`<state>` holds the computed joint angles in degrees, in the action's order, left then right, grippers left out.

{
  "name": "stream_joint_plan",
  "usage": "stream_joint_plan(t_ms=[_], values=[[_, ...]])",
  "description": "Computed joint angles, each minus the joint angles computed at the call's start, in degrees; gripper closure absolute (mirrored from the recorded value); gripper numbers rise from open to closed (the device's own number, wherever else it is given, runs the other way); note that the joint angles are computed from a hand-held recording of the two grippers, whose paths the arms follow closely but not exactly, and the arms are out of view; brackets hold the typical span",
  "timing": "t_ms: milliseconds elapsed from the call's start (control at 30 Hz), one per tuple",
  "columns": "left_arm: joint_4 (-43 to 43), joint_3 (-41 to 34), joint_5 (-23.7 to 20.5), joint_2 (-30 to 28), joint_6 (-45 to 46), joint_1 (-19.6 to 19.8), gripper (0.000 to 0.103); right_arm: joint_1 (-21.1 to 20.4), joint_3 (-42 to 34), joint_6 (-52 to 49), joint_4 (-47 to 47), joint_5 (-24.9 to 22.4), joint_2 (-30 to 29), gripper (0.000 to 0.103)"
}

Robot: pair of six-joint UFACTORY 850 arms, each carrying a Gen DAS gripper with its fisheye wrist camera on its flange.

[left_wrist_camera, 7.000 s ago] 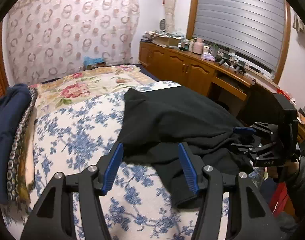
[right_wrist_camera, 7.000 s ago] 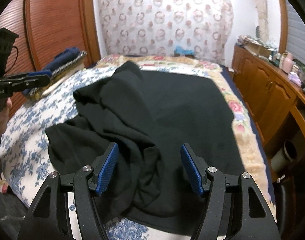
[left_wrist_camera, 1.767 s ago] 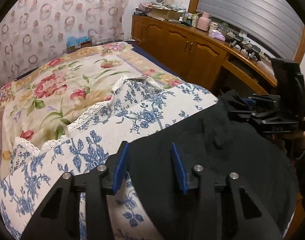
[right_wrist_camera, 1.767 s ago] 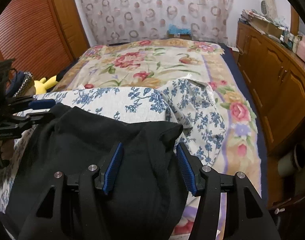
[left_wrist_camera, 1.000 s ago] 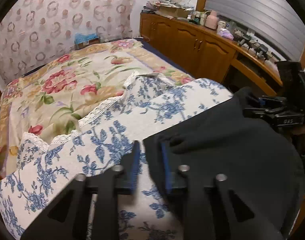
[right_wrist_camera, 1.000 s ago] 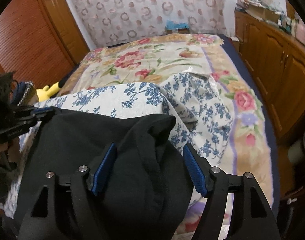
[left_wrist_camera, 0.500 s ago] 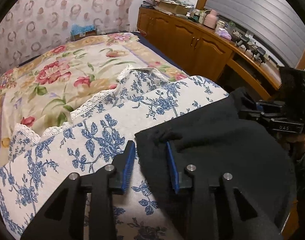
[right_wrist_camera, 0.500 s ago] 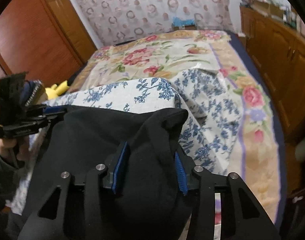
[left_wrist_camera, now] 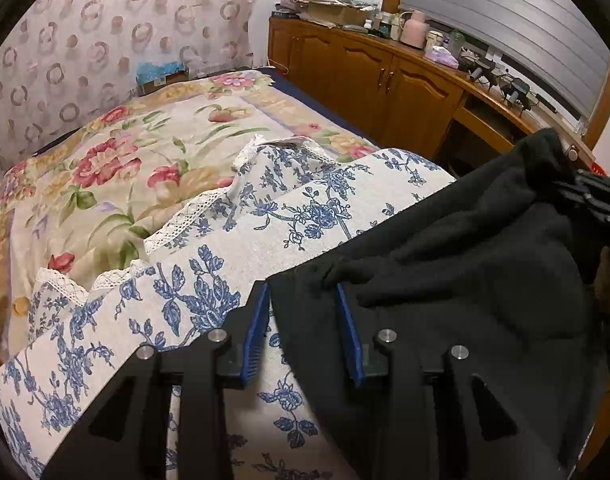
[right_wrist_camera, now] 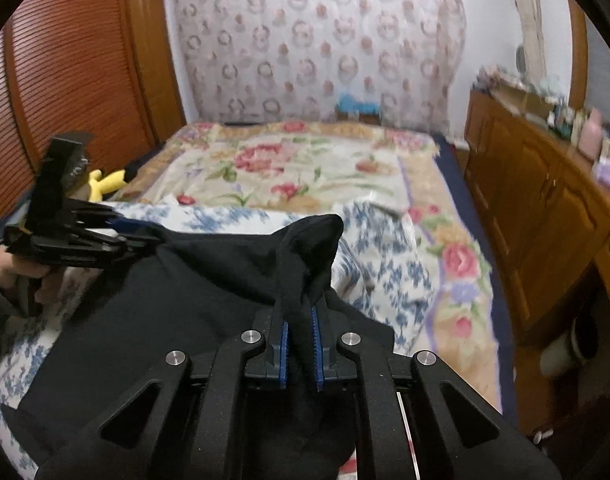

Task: Fold small clothes
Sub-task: 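Raise the black T-shirt high with both grippers, letting it hang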

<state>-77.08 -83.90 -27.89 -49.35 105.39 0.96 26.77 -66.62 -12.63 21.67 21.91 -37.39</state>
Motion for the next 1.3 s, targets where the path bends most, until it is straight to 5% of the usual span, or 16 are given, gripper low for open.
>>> stream_joint_plan(t_ms=[133, 200, 267, 667, 1067, 1300], values=[[-0.66, -0.26, -1.02, -0.25, -0.11, 0.29, 0.070, 0.72, 0.84, 0.07, -0.83, 2.13, 0.94, 0.097], [1.37, -0.96, -3.23, -0.54, -2.25, 0.80, 0.095, 1.23, 1.27, -1.60, 0.32, 2.98, 1.38, 0.097], [-0.69, 0.34, -3.78, 0.51, -0.58, 1.17, 0.098, 1.86, 1.71, -2.91, 1.36, 3.56, 1.96, 0.097], [-23.53, 21.49, -20.56, 22.90, 24.78, 10.19, 0.099, 8.87, 10.91, -10.89, 10.31, 15.07, 14.37, 0.097], [-21.93, 37.72, -38.59, 45.07, 30.64, 27.65, 0.098, 23.99, 17.78, -22.27, 21.73, 28.52, 27.22, 0.098], [-17.23, 38.26, -44.55, 48.23, 30.30, 35.50, 0.098, 28.64, 17.84, -24.33, 23.52, 27.51, 30.06, 0.098]])
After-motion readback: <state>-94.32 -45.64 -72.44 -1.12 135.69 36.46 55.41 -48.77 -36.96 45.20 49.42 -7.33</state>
